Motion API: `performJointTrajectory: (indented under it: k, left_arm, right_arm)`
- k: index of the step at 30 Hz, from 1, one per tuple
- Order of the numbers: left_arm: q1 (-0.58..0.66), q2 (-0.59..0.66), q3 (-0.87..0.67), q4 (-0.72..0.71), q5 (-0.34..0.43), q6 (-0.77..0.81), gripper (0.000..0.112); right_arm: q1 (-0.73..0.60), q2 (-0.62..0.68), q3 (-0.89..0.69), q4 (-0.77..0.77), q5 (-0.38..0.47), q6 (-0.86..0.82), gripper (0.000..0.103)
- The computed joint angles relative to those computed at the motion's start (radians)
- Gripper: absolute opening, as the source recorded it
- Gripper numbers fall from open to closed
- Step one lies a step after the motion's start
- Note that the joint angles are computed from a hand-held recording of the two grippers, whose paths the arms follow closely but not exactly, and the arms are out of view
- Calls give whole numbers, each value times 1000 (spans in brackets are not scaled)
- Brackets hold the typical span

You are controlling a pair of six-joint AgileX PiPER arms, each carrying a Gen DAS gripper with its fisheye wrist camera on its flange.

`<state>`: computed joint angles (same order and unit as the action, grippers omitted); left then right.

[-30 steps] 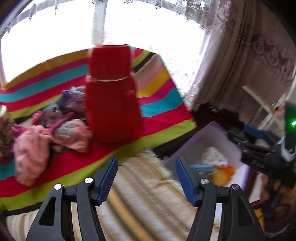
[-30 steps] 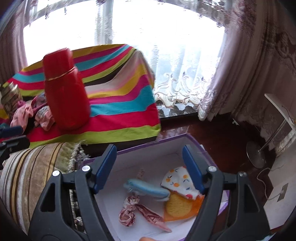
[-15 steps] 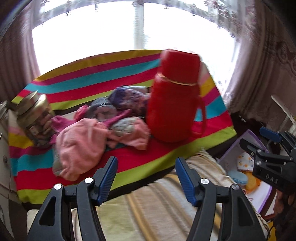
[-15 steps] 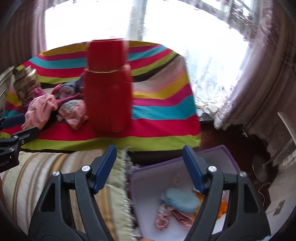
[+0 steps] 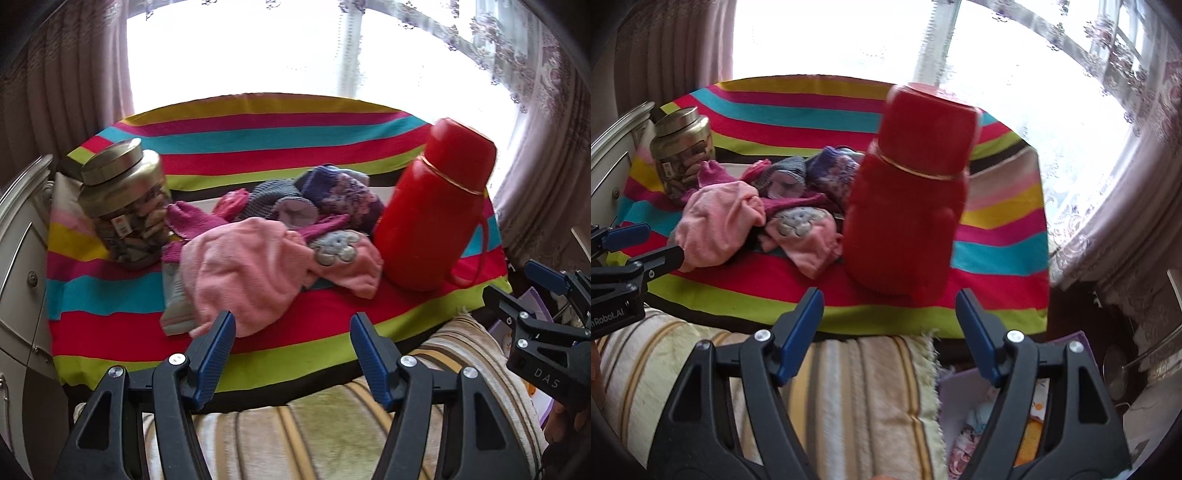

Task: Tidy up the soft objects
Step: 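Move both open tools back over the pile of soft items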

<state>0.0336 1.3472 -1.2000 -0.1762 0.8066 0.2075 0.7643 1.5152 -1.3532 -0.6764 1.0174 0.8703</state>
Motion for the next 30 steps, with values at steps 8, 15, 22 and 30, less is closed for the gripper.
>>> performJointTrajectory:
  k: [8,15,22,30]
  left_arm:
    - [80,29,-27,-7,2,26,65]
    - [102,72,-41,112,-14,-84,65]
    - [130,127,-58,215,-35,-183,65]
    - [176,171,-88,241,-61,-191,65]
  right_arm:
    - [3,100,-122,71,-25,-72,76]
    - [-20,166,-170,184,-80,-157,76]
    - [-38,223,-218,249,-93,-222,76]
    - [-46,307,-325,298,-64,-283,76]
